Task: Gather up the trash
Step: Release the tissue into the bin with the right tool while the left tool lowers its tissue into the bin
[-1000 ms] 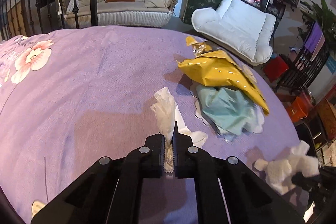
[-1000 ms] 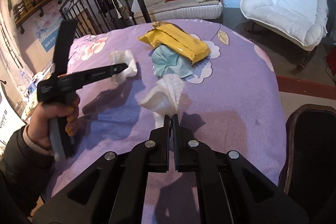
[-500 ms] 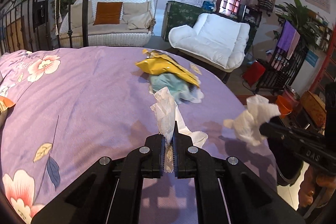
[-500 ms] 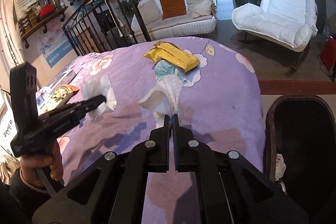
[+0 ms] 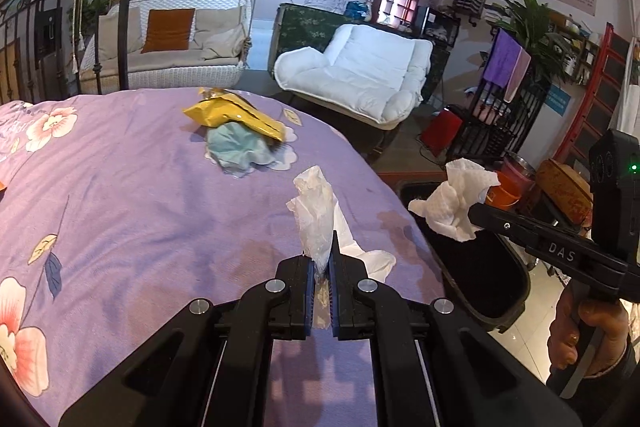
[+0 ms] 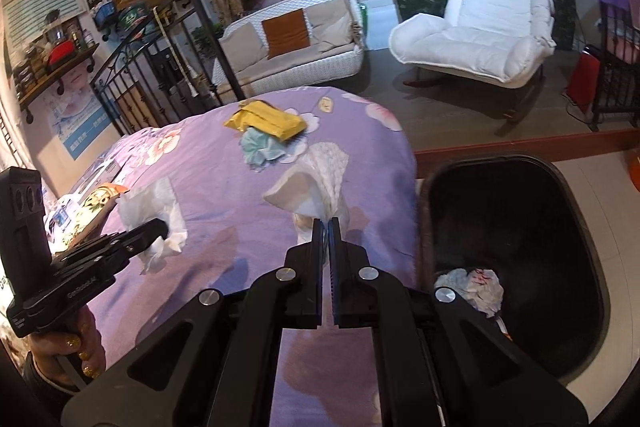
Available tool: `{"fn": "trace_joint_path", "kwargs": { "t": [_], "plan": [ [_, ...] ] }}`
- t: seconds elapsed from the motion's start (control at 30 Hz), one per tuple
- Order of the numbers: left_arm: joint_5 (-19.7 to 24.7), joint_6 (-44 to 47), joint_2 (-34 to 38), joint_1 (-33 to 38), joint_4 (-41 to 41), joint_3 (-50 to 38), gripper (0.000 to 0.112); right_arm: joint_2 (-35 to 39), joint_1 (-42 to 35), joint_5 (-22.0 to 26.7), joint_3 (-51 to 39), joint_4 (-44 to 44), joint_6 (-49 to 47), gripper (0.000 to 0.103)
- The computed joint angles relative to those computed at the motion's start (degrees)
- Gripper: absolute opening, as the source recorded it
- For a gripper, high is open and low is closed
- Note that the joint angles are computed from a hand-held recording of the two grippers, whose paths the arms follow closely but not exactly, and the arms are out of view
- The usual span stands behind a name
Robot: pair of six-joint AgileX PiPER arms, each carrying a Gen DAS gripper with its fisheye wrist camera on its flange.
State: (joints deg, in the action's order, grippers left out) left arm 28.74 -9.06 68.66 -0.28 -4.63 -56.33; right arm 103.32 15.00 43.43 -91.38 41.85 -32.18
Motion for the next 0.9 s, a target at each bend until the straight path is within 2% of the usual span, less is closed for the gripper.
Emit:
{"fn": "trace_joint_path", "kwargs": {
  "t": [0.3, 0.57, 0.6, 0.63, 0.67, 0.7, 0.77, 0.9],
  "plan": [
    [-0.6, -3.9, 1.9, -6.0, 3.4, -0.9, 0.007, -2.0, -5.6, -3.0, 5.5, -1.8, 0.6, 0.004],
    [-1.0, -8.2, 4.4, -12.5, 7.5, -2.1, 0.007, 2.0, -8.8, -5.4, 5.4, -7.2, 7.1, 0.007],
    [-0.9, -8.2, 4.9, -13.0, 7.7, -2.6, 0.007, 3.1, -9.0, -4.9, 4.7, -7.8, 8.0, 0.019],
    [-0.9, -7.5, 5.5, -13.5, 7.1, -3.0, 0.007, 4.0, -9.2, -4.5, 4.0, -8.6, 9.4, 0.05],
    [-0.8, -6.3, 6.1, -13.7, 6.0, -3.5, 0.007, 4.5, -9.4, -5.1, 4.1, -9.4, 10.7, 0.065],
    [-0.7, -5.8, 6.4, -13.9, 5.5, -3.6, 0.007, 4.2, -9.4, -7.2, 5.4, -9.6, 11.1, 0.073],
    [-0.4, -4.3, 7.4, -14.3, 4.5, -4.3, 0.007, 3.4, -9.1, -9.9, 7.2, -11.6, 12.1, 0.073],
    [0.1, -4.0, 10.2, -16.4, 4.5, -6.6, 0.007, 2.7, -10.9, -9.2, 8.7, -7.2, 9.4, 0.073]
  ]
}}
